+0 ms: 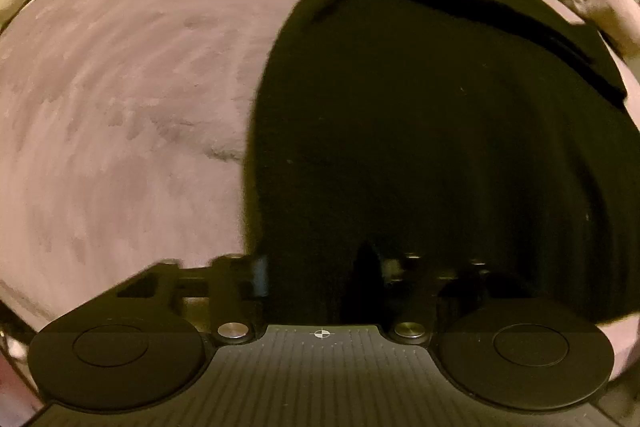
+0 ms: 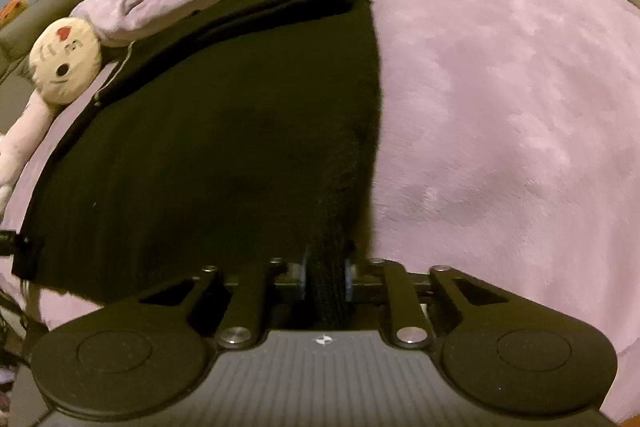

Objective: Fold small clothes
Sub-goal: 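Grasp the sweater hem with both grippers, then lift the hem with both grippers and fold it toward the collar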

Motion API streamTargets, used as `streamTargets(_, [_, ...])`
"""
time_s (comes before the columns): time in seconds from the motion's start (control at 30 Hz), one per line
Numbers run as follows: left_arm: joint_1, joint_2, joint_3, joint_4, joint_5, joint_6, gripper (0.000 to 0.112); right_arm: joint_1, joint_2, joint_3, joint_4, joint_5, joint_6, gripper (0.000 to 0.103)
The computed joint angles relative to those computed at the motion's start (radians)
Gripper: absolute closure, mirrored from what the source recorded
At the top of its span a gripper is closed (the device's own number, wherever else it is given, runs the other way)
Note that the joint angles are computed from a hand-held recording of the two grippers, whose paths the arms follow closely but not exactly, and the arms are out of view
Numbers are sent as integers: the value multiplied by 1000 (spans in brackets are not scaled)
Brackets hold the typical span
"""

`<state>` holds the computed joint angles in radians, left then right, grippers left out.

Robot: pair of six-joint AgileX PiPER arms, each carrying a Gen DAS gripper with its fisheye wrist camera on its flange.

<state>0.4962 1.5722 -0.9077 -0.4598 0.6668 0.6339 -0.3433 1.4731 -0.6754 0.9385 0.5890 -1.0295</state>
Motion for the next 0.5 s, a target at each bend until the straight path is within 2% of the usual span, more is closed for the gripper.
streamTargets(0.03, [12, 6, -20, -12, 32, 14, 100, -1, -2, -7, 1, 16, 1, 92])
streamTargets(0.1, [47, 31, -83, -51, 130, 38, 100, -26, 6, -30, 48, 90, -26, 93])
streamTargets(0.2, [85, 47, -160, -128, 233, 80, 101, -70, 27, -81, 146, 212, -51, 93])
streamTargets(0.3, [125, 77, -256, -255, 320, 100, 103, -71, 56, -136, 244, 272, -42, 93])
streamTargets(0.4, [140, 119, -358, -371, 368, 85, 103, -42, 92, -196, 339, 273, -26, 93])
streamTargets(0.5, [114, 154, -439, -412, 358, 47, 103, -5, 147, -285, 416, 250, 10, 93])
